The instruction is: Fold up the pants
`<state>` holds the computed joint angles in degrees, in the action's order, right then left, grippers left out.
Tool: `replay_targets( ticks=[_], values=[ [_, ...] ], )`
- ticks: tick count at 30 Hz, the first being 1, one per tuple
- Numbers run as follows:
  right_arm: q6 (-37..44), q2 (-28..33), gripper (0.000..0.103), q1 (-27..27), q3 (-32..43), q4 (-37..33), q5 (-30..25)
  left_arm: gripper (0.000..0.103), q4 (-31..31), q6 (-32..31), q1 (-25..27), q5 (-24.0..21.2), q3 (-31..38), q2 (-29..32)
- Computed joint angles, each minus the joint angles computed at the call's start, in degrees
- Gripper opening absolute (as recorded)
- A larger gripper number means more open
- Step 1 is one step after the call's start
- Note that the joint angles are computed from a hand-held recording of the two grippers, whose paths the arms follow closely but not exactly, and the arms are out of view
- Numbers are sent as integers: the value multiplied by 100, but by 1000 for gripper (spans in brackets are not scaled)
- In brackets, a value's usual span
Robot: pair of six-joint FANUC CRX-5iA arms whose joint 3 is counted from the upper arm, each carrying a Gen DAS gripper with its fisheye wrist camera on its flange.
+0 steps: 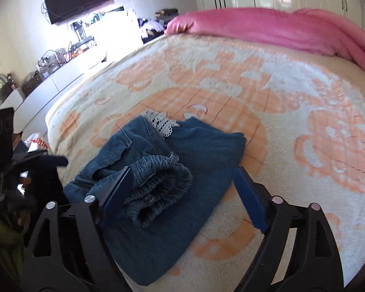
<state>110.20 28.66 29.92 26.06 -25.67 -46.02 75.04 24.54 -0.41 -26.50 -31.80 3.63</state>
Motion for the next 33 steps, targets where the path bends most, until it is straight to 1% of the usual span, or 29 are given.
replay_targets(
  ticks=[1,4,7,9,12,15,16,17,18,19,20,21,22,24,25,26,28,30,31,33],
  values=[
    [52,-109,82,-5,-135,-58,86,98,-220,169,69,177,-2,-40],
    [357,-466,86,-13,-570,-374,290,98,-928,798,301,429,77,-99],
    [681,-787,86,57,-958,-554,361,98,-1085,985,480,469,136,-79],
    [908,-947,86,151,-1132,-624,357,98,-1360,1235,608,447,278,-6],
    [1263,-1049,86,318,-1224,-698,266,98,-1388,1222,664,295,469,185],
    [1523,-984,86,528,-1140,-649,83,97,-1415,1209,686,-109,872,582],
    [1547,-939,86,609,-1101,-551,50,95,-1574,1386,721,-292,1052,731],
    [1587,-885,82,703,-1058,-436,20,82,-1577,1413,725,-413,1138,815],
    [1620,-841,78,775,-1022,-347,-8,72,-1386,1218,710,-636,1267,980],
    [1681,-757,72,862,-932,-246,-97,61,-1379,1166,694,-727,1361,1077],
    [1708,-672,65,913,-831,-197,-204,59,-1511,1220,686,-792,1495,1187],
    [1733,-577,61,956,-714,-162,-323,56,-1710,1332,687,-866,1651,1301],
    [1747,-546,53,1003,-691,-113,-343,47,-1851,1435,684,-984,1804,1428],
    [1777,-409,46,1067,-546,-17,-476,46,-2044,1571,687,-1101,2004,1601],
    [1725,-355,39,1141,-523,156,-452,46,-2163,1639,683,-1116,2087,1674],
    [1679,-285,34,1221,-487,364,-434,46,-2220,1671,680,-1147,2138,1723],
    [1673,-180,29,1318,-425,612,-438,46,-2230,1678,677,-1174,2173,1780],
    [1643,-105,27,1382,-411,796,-356,46,-2214,1664,664,-1149,2177,1807],
    [1588,-54,24,1441,-416,954,-256,46,-2198,1650,649,-1119,2175,1818],
    [1725,10,14,1416,-341,867,-322,46,-2197,1653,637,-1090,2167,1825]
  ],
)
